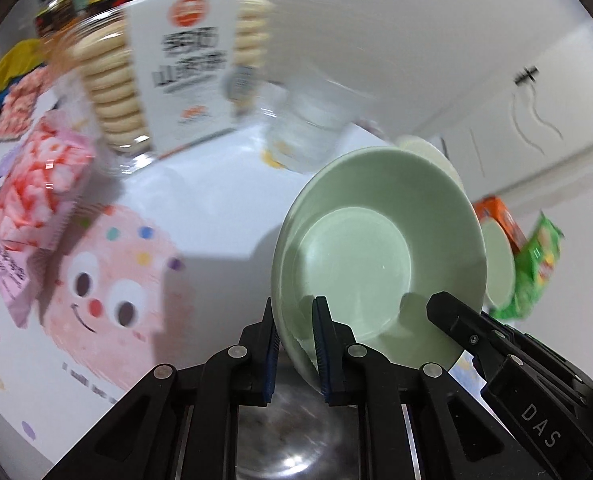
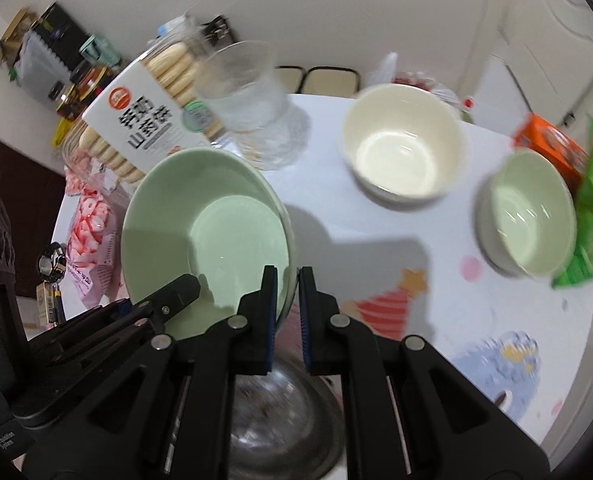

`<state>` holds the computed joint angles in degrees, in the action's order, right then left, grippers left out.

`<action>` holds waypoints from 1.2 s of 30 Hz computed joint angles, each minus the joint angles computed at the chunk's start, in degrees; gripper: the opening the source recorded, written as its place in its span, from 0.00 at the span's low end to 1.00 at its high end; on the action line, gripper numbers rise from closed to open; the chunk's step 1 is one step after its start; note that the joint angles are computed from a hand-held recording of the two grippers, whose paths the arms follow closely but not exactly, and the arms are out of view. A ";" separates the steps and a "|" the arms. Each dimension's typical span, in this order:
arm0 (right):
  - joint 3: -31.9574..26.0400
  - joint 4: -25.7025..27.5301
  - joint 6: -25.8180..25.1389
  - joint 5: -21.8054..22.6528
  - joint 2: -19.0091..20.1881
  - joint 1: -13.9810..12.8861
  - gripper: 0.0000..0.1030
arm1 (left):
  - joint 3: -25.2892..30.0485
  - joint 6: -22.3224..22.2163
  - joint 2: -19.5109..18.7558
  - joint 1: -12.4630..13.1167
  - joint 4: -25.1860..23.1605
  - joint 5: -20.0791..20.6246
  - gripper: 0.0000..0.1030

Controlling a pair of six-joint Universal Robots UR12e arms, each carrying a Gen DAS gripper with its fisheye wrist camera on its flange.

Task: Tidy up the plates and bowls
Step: 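Lift the light green bowl with both grippers and carry it beside the steel bowls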

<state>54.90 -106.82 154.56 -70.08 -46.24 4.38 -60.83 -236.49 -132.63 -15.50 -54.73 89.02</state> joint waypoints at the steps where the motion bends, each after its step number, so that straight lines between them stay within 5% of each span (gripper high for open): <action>1: 0.93 -0.72 0.85 -0.19 -0.63 -0.54 0.12 | 1.12 0.86 -0.52 -0.41 -0.44 -0.23 0.15; 16: 14.20 -7.03 8.39 -5.26 -8.31 -8.61 0.12 | 19.13 12.05 -10.64 -6.71 -12.23 -6.97 0.14; 27: 18.59 -5.19 8.02 -7.63 -9.20 -10.50 0.12 | 21.91 14.10 -13.43 -8.73 -18.92 -8.55 0.14; 36: 19.91 -5.44 7.81 -7.63 -9.49 -10.95 0.12 | 21.72 14.82 -13.54 -9.26 -18.44 -6.80 0.15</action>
<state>74.81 -112.26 162.37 -77.72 -55.73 -6.58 -39.11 -221.68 -146.17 -24.76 -73.18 82.23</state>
